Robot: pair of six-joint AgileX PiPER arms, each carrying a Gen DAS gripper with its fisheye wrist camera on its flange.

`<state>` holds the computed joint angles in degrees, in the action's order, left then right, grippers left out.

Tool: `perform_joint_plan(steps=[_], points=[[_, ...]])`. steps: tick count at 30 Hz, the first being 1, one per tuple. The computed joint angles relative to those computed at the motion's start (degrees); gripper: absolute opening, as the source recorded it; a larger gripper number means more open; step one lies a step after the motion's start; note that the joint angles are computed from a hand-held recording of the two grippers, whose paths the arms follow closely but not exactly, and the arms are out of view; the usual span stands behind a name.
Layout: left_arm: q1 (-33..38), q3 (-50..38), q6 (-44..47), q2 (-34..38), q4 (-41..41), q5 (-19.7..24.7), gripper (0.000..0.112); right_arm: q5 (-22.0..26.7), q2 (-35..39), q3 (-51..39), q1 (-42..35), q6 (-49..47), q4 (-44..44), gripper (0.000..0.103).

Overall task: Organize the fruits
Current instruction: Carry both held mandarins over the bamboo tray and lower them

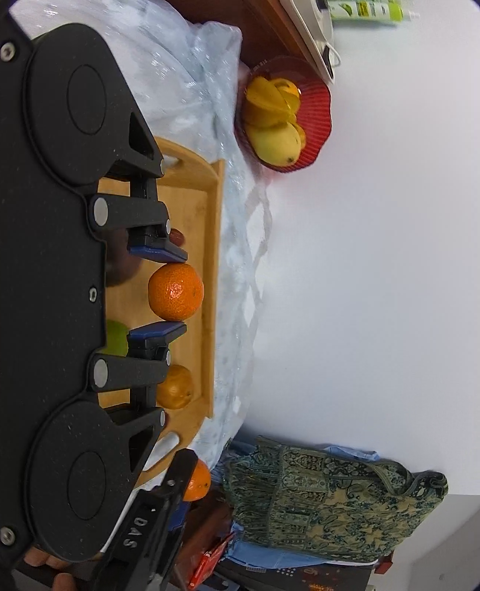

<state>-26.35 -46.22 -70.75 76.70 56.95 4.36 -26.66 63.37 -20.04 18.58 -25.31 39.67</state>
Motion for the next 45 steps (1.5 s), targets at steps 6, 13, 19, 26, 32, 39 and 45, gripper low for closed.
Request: perform_joint_plan(steps=[6,13,19,26,32,39,45], points=[[-0.1,-7.5,15.1,7.9,-14.1,1.6,0.032,7.1,7.7,-7.2,-12.3,20.5,-22.7,0.045],[1.5,-13.7,33.0,14.7,-31.7,3.4,0.032,10.1,15.4,-13.6,-18.8,38.1,-40.8,0.045],[1.8,-16.9,38.0,18.4,-36.4,4.8,0.032,10.8,20.0,-16.6,-18.9,37.3,-41.5,0.045],[2.0,-18.2,39.3,19.9,-37.9,5.3,0.032,11.6,22.1,-18.3,-19.0,38.5,-44.5,0.045],[1.9,-19.0,37.7,20.9,-36.3,5.8,0.032,12.4,23.6,-19.6,-19.3,39.7,-46.7,0.045],[2.0,-19.3,39.0,21.5,-37.6,5.9,0.032,13.3,24.9,-20.7,-19.4,40.7,-48.0,0.045],[2.0,-19.5,41.1,22.0,-38.9,6.2,0.032,13.3,25.3,-21.2,-19.8,42.6,-50.4,0.047]])
